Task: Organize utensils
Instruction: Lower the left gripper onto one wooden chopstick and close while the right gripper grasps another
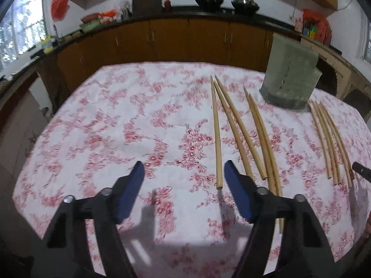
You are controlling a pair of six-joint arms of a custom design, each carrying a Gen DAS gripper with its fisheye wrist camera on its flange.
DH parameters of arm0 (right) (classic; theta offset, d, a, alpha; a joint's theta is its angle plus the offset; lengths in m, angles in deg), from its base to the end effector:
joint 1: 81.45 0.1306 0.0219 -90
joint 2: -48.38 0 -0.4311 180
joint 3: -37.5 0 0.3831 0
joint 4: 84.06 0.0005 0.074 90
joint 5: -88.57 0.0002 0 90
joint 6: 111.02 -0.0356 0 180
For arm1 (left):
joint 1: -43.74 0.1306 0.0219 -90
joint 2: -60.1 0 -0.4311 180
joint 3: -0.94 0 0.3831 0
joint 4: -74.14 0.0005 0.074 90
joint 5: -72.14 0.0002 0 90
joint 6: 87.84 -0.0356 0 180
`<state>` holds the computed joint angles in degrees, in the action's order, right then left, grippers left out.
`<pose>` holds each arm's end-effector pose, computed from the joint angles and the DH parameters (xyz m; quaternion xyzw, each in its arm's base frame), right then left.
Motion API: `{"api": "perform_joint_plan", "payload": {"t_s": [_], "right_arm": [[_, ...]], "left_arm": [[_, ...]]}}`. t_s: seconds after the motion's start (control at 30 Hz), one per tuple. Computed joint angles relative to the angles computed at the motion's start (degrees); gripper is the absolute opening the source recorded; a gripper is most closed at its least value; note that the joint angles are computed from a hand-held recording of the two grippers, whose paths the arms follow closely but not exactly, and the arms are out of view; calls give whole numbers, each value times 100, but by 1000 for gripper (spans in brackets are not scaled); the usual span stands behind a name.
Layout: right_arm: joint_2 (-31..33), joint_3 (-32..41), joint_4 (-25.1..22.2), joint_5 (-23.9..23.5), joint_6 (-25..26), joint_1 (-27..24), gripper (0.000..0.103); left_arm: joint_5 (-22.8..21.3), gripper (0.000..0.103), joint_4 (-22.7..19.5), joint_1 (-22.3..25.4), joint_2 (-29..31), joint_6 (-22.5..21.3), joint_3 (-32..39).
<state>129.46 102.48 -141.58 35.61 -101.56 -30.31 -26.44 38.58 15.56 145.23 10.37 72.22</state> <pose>0.2378 0.2602 0.3519 0.2819 0.8963 -0.0054 0.3421 0.3797 -0.1980 0.3854 0.1366 0.9256 -0.0413 0.3505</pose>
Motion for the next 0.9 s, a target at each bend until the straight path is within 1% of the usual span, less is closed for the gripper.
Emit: {"api": "perform_joint_plan", "payload": {"t_s": [0.07,0.1,0.13,0.17,0.2,0.23,0.33,0.4,0.43,0.47,0.5,0.53,0.6,0.63,0.67,0.7,0.83,0.9], "right_arm": [[63,25,71,-84,202,-110,38],[134,50,51,-138,233,-116,33],[181,69,33,-68,271,-143,29],[241,111,-63,-15,275,-146,27],[296,160,-187,34,243,-118,22],[302,157,-187,54,256,-136,19],[272,130,-175,56,258,-170,17],[289,149,-217,73,266,-174,17],[310,168,-213,70,295,-197,17],[324,181,-191,64,338,-226,17],[339,189,-159,54,379,-263,16],[349,193,-130,46,424,-305,13],[340,185,-49,6,513,-404,9],[336,177,27,-23,579,-477,8],[322,166,44,-25,593,-510,8],[304,149,68,-24,612,-558,8],[197,50,266,-104,667,-827,8],[150,-8,376,-97,719,-878,8]], "left_arm": [[91,65,-100,17,200,-97,112],[87,65,-114,2,266,-125,145],[78,65,-116,-6,349,-161,184],[76,64,-128,-16,407,-189,215],[129,64,-116,-19,447,-214,226],[169,64,-120,-20,488,-220,247],[192,61,-217,-29,650,-234,386],[254,58,-290,-47,752,-279,476],[250,55,-308,-68,791,-319,503],[254,47,-330,-81,826,-349,531],[274,42,-370,-97,883,-391,576],[285,40,-318,-108,890,-400,577],[328,26,-348,-121,966,-405,676],[346,22,-365,-123,1013,-380,735],[342,12,-370,-123,1067,-358,797],[316,8,-365,-123,1114,-349,848],[358,8,-255,-5,1317,-309,1049],[405,8,-170,64,1365,-313,1066]]}}
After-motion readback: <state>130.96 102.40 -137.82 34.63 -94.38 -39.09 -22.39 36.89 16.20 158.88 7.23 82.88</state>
